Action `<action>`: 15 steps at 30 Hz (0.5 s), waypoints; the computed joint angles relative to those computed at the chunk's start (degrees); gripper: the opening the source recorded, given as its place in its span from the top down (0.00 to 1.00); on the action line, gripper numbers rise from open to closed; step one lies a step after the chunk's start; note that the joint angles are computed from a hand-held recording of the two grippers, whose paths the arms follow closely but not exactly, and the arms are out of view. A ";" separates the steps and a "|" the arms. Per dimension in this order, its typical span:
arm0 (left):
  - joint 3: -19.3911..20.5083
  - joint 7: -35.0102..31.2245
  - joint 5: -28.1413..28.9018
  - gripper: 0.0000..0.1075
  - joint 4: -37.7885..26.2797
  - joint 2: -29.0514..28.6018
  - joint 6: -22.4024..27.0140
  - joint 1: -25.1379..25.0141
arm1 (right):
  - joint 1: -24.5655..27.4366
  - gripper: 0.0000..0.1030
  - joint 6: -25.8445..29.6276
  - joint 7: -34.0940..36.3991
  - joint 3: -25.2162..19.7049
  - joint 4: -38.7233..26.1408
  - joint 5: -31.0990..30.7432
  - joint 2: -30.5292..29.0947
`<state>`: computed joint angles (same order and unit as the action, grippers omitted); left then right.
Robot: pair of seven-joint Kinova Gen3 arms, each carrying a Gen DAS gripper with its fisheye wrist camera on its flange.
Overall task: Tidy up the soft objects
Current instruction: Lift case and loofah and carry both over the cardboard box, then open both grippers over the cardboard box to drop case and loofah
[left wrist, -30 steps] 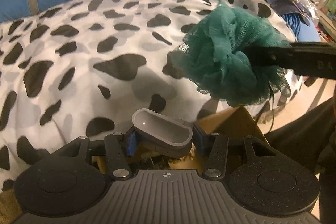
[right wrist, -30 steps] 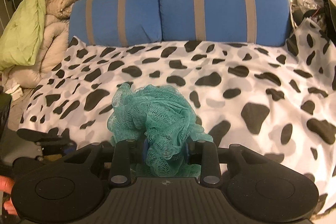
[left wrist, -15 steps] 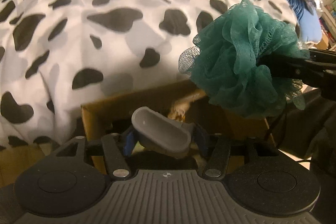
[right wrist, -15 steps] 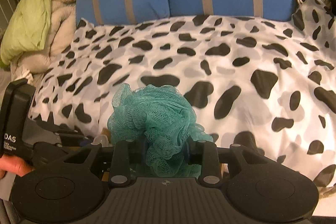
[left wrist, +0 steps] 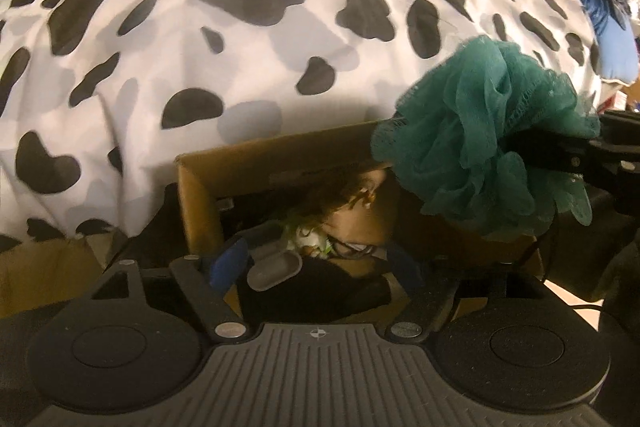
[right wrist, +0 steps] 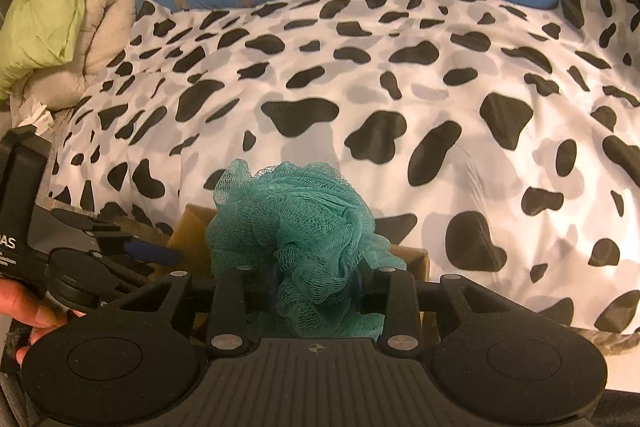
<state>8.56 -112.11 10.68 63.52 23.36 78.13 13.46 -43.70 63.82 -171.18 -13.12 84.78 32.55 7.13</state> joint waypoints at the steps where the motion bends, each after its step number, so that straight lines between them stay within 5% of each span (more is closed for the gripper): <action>1: -0.24 0.88 -0.40 0.29 0.06 -0.07 -0.03 0.41 | 0.21 0.64 0.06 0.60 0.02 -0.25 -0.63 0.18; 8: -0.94 3.99 -1.74 0.29 0.80 -0.98 -0.21 0.42 | 1.64 0.60 -0.38 5.92 0.46 -1.65 -6.27 1.27; 12: -1.13 5.29 -2.29 0.29 2.00 -1.89 -0.94 0.38 | 3.41 0.31 2.73 12.68 0.94 -5.00 -13.87 4.21; 15: -1.22 6.10 -2.83 0.29 2.96 -2.68 -1.62 0.34 | 1.86 0.05 5.89 13.66 1.86 -7.10 -13.65 5.74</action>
